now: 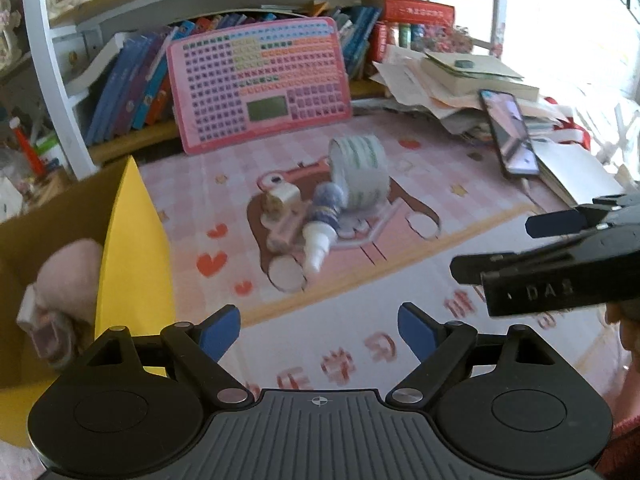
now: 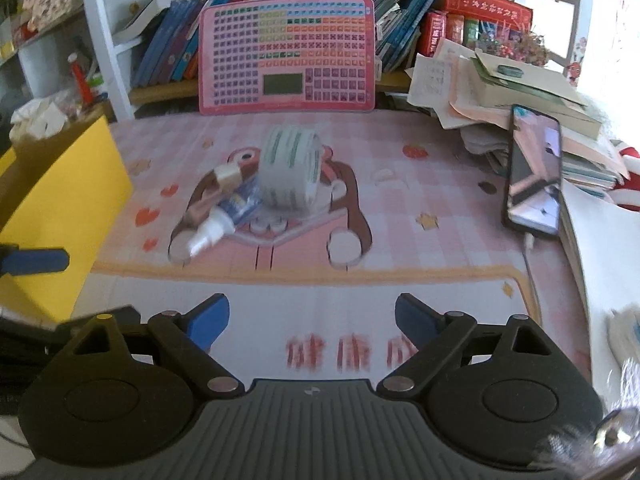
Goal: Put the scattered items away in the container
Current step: 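Grasp the clear tape roll with the right tool while the left tool grasps the white bottle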
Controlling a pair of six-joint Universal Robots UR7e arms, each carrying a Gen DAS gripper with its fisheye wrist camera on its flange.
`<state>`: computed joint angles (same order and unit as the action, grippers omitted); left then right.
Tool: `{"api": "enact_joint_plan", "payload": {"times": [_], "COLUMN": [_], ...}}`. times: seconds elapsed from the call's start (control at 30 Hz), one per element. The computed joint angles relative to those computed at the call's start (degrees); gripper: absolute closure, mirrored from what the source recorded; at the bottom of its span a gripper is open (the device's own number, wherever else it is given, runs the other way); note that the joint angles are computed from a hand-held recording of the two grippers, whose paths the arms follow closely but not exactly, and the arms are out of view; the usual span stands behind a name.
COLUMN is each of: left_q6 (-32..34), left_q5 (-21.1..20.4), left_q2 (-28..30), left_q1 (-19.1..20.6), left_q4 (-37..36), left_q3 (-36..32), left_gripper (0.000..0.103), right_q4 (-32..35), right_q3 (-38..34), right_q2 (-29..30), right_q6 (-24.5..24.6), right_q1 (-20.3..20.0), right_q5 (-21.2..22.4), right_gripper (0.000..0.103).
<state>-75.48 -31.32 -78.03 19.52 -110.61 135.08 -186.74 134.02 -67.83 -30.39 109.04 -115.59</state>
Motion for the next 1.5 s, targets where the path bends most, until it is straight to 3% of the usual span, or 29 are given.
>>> {"api": "enact_joint_plan", "payload": {"times": [0.17,0.27,0.43,0.53,0.57,0.6,0.67,0.93,1.17,1.3,1.4,1.5], "left_q6": [2.62,4.3,10.17,14.46,15.94,17.39,20.68,33.53,31.35,33.42,34.31,35.59], "left_q5": [2.7,3.39,3.61,3.72,3.87,4.06,4.48,5.04,6.6,2.51,2.18,1.52], "left_q2": [2.86,4.45,6.77,8.38,9.05,9.64,10.96,17.25,19.61,18.99,19.91,20.81], "left_q1": [3.94,6.42,9.73,11.48,12.08,12.63,13.88,18.17,19.32,18.39,18.84,20.03], "left_q4": [-1.27,-3.6,-9.3,-13.49,-15.02,-16.56,-19.94,-31.0,-28.32,-31.61,-30.8,-30.18], "left_q3": [-2.52,-3.65,-4.95,-5.7,-5.99,-6.24,-6.87,-10.66,-12.5,-11.75,-12.91,-14.47], "left_gripper": [0.02,0.027,0.045,0.052,0.053,0.056,0.06,0.066,0.072,0.072,0.071,0.07], "right_q4": [3.08,5.26,4.9,5.62,5.78,5.86,7.04,5.36,4.97,0.58,-2.18,-0.84], "right_q3": [-7.12,-12.04,-17.99,-20.82,-21.48,-22.04,-22.44,-17.69,-11.52,-8.5,-7.13,-7.39], "right_q2": [5.14,9.26,15.1,17.49,18.01,18.44,18.13,11.65,5.23,3.93,3.93,3.67], "right_q6": [0.92,2.58,0.72,0.72,0.76,0.64,0.46,-2.69,-7.04,-10.52,-12.57,-12.05], "right_q1": [-1.04,-1.03,-0.85,-1.18,-1.34,-1.58,-2.33,-4.82,-6.09,-6.3,-6.54,-6.46], "right_q5": [3.96,4.77,5.0,4.39,4.33,4.47,5.94,6.29,6.5,6.0,6.33,6.41], "right_gripper": [0.012,0.012,0.014,0.021,0.027,0.042,0.062,0.062,0.062,0.062,0.063,0.063]}}
